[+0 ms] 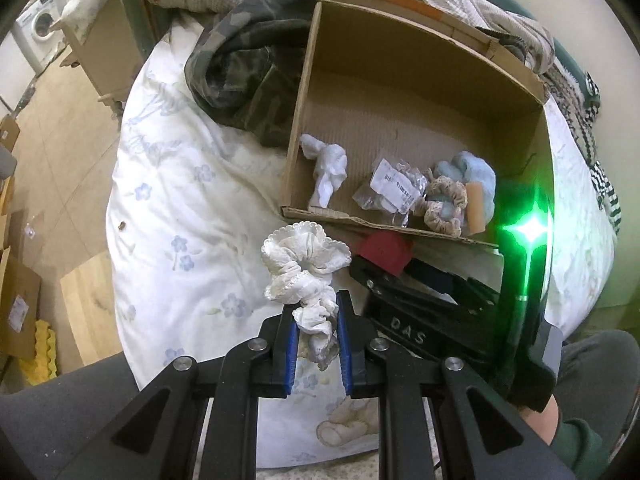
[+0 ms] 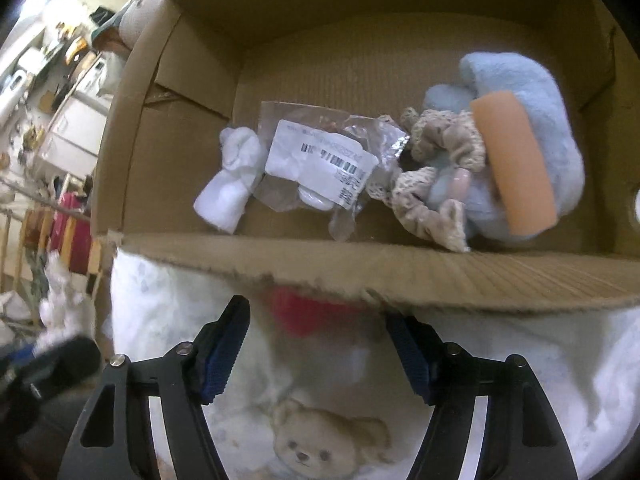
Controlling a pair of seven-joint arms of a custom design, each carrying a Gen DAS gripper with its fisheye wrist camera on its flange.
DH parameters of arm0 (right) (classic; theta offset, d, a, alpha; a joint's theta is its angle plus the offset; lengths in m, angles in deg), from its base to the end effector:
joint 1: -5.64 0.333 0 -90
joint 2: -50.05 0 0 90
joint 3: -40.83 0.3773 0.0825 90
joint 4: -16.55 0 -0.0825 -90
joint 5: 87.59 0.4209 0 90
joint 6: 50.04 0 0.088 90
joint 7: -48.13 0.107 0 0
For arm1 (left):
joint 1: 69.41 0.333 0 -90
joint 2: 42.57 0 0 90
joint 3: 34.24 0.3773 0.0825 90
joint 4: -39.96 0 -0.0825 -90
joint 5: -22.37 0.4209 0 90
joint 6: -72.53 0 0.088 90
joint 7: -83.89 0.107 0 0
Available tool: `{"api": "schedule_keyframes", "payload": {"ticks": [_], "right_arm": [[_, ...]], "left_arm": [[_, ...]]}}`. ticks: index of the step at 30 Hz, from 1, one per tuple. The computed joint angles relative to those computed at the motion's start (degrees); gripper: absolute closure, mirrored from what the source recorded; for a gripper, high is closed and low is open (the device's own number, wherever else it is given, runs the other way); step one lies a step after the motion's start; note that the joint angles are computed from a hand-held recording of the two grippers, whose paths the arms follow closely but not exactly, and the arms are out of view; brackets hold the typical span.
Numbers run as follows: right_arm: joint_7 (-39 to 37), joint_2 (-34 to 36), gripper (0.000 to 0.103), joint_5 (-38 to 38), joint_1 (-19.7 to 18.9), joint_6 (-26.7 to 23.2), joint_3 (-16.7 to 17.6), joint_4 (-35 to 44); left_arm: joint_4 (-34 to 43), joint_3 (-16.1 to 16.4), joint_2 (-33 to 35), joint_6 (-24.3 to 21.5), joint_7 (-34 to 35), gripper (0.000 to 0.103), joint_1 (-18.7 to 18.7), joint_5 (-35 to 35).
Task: Organize soft objects
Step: 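Grasp the pink rubber duck with the right gripper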
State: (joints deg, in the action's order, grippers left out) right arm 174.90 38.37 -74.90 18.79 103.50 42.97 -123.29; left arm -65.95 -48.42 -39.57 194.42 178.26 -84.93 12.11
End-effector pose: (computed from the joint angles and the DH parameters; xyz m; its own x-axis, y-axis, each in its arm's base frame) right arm 0.4948 0.1288 0.4644 -0.4436 -0.8119 -0.3795 -0.8040 0.5476 -0.2317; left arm 0.5507 -0.3196 0.5644 -0.5029 -0.8486 0.1641 -0.8561 0.4628 -0.2301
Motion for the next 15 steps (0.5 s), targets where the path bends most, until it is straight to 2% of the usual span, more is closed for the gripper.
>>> {"api": "schedule_keyframes", "payload": {"ticks": [2,4,6,8,9,10,15], "right_arm": [[-2.0,0.7,0.038,2.9,0.9,0.6,-0.8,0.6],[-2.7,1.2,0.057,2.4,0.7,-0.3,-0.7,1.5],[-3.2,1.4,0.059,1.9,0.4,-1.6,-0.6,2.2],[-3.8,0.9,0.066,2.3,0.5,-2.3,-0.6,2.1],[-4.6,1.1,0.081,3.7,1.0,-2.6,-0.7,2.3],[-6.0,0.7,0.081,5.8,1.5,-3.2,-1.1,2.0],[-8.4,-3.1,0.081,6.4,1.5,-5.9,-1.2,0.6]], "left_arm": [[0.1,-0.1,0.1,-0.3,0.4,0.087,0.0,-0.3],[0.0,-0.1,0.0,-0.1,0.5,0.087,-0.1,-0.3],[0.0,-0.1,0.2,0.0,0.5,0.087,-0.2,-0.3],[0.1,-0.1,0.5,0.0,0.4,0.087,-0.2,-0.5],[0.2,-0.1,0.5,0.0,0.3,0.087,-0.2,-0.5],[0.2,-0.1,0.6,0.1,0.2,0.087,-0.2,-0.6],[0.2,-0.2,0.6,0.9,-0.3,0.087,-0.3,-0.3]]}}
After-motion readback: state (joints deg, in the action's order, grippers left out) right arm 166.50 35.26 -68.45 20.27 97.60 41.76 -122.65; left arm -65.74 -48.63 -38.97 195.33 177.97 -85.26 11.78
